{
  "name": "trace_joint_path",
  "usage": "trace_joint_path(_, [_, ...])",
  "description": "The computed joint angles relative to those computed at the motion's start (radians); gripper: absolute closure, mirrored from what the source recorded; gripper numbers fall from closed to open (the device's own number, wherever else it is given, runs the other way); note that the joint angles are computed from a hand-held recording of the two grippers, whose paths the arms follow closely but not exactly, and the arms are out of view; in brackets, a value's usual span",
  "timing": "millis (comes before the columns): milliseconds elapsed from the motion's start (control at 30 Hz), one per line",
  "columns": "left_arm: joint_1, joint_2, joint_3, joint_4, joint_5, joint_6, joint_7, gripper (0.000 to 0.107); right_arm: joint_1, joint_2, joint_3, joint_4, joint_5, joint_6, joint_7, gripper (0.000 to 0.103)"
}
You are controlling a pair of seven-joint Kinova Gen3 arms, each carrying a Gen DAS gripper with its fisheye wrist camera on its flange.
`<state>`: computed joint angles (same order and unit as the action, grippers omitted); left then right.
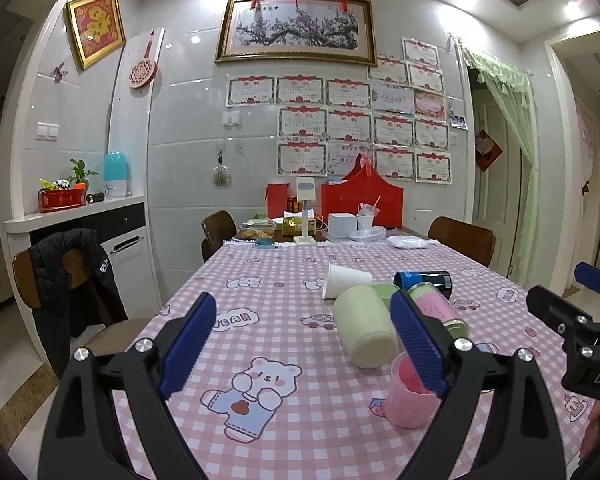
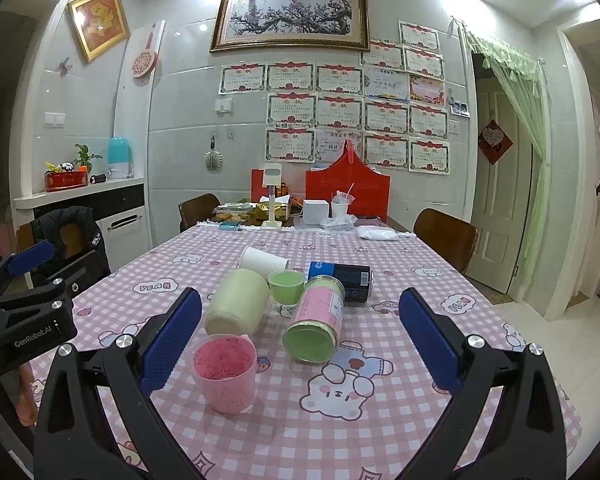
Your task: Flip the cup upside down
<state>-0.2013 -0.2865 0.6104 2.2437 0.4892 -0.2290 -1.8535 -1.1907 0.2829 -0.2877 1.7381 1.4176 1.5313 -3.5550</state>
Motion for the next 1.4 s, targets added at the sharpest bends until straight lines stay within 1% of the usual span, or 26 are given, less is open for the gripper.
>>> trace_joint_path(300, [-0.008,0.003,0.008,-0.003,0.005,0.004,-0.01,0.02,0.006,0.0,0.002,0.002,-0.001,-0.01,0.0,0.008])
trace_joint_path(533, [-0.029,0.004,0.029,-0.002,0.024,-0.004,-0.025,0.02,0.006,0.001,0.002,0.006,0.002,-0.007,-0.005,0.008])
trace_joint_path(667, [-0.005,0.013,0.009,0.002,0.027,-0.018,-0.027,0.02,0.007,0.0,0.002,0.006,0.001,-0.008,-0.004,0.008])
trace_joint_path(767, [0.035,0.021,-0.029,0.0,0.013,-0.014,-0.029,0.02,0.008,0.0,0.002,0.011,0.0,-0.011,-0.006,0.008])
trace_joint_path(900, [0.027,0.02,-0.015,-0.003,0.037,-0.017,-0.054,0.02,0.011,-0.003,0.0,0.016,-0.001,-0.013,-0.005,0.008])
trace_joint_path(1233, [0.043,0.023,-0.027,-0.004,0.064,-0.021,-0.083,0.02,0.012,-0.002,0.0,0.016,0.0,-0.013,-0.005,0.008])
trace_joint_path(1400, [0.04,0.026,-0.018,-0.005,0.082,-0.028,-0.109,0.02,0.016,-0.004,0.0,0.014,-0.004,-0.016,0.0,0.008])
